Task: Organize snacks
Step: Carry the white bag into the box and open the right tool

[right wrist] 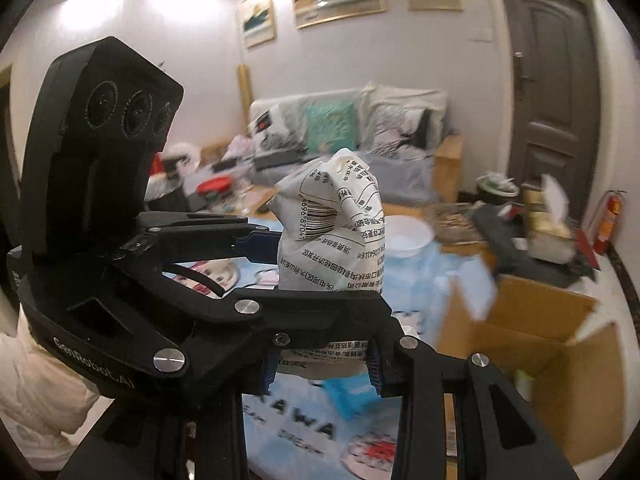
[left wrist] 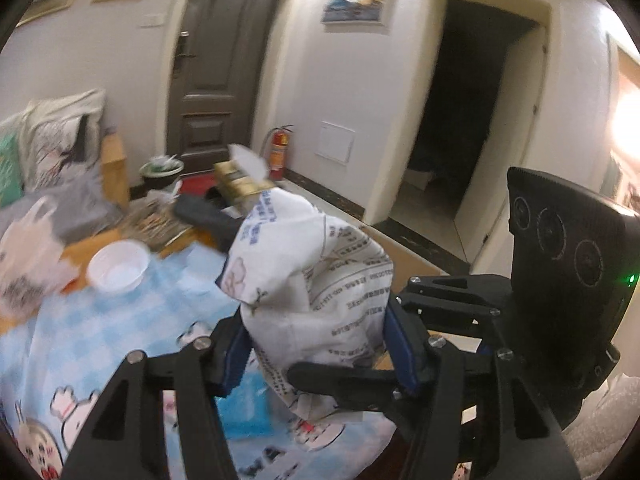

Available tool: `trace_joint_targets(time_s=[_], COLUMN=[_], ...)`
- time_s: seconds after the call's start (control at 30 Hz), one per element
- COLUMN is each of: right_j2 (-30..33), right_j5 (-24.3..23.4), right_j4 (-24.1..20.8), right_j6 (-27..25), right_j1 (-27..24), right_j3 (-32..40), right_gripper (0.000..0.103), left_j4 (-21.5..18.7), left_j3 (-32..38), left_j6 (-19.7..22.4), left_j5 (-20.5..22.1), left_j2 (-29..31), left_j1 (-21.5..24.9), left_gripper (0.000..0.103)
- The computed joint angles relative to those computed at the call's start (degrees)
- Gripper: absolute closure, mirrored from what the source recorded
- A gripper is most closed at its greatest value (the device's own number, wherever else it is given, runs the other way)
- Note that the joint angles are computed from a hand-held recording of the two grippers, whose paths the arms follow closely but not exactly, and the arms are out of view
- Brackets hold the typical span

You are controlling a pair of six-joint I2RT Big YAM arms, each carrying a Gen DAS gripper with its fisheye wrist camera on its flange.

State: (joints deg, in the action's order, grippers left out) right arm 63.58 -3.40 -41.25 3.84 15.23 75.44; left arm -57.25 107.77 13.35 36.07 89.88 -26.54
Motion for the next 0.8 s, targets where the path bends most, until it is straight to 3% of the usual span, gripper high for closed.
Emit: trace_joint_targets(time_s=[0.23,0.5,0.67,0.8], right_j2=[-6.34,-4.66,-3.13,-3.03], right_j5=[-6.25,-12.84,-12.33,-8.4], right_j4=[-0.38,-3.03,-3.62,-3.59], right_j6=[0.71,-1.26,-3.07,-4.11], right_j1=[-12.81,-24.4,-26.48,-25.5], right_j3=[-5.42,-7.02,-7.8,-8.52], right_gripper=[0.072,0.07,0.07,0.066], left_j4=[-5.31,-14.09,-19.33,-20.97], left_j3=[10.41,22.28,28.14,30.9], left_j6=[1.29,1.48,0.91,2.24], left_j5=[-5.24,-7.76,-9.01,-12.17], left_j2=[8.32,18.56,23.05,25.23], left_j1=[-8.89,-13.26,-14.42,-15.25], left_gripper=[0.048,0.049,0.047,0.041])
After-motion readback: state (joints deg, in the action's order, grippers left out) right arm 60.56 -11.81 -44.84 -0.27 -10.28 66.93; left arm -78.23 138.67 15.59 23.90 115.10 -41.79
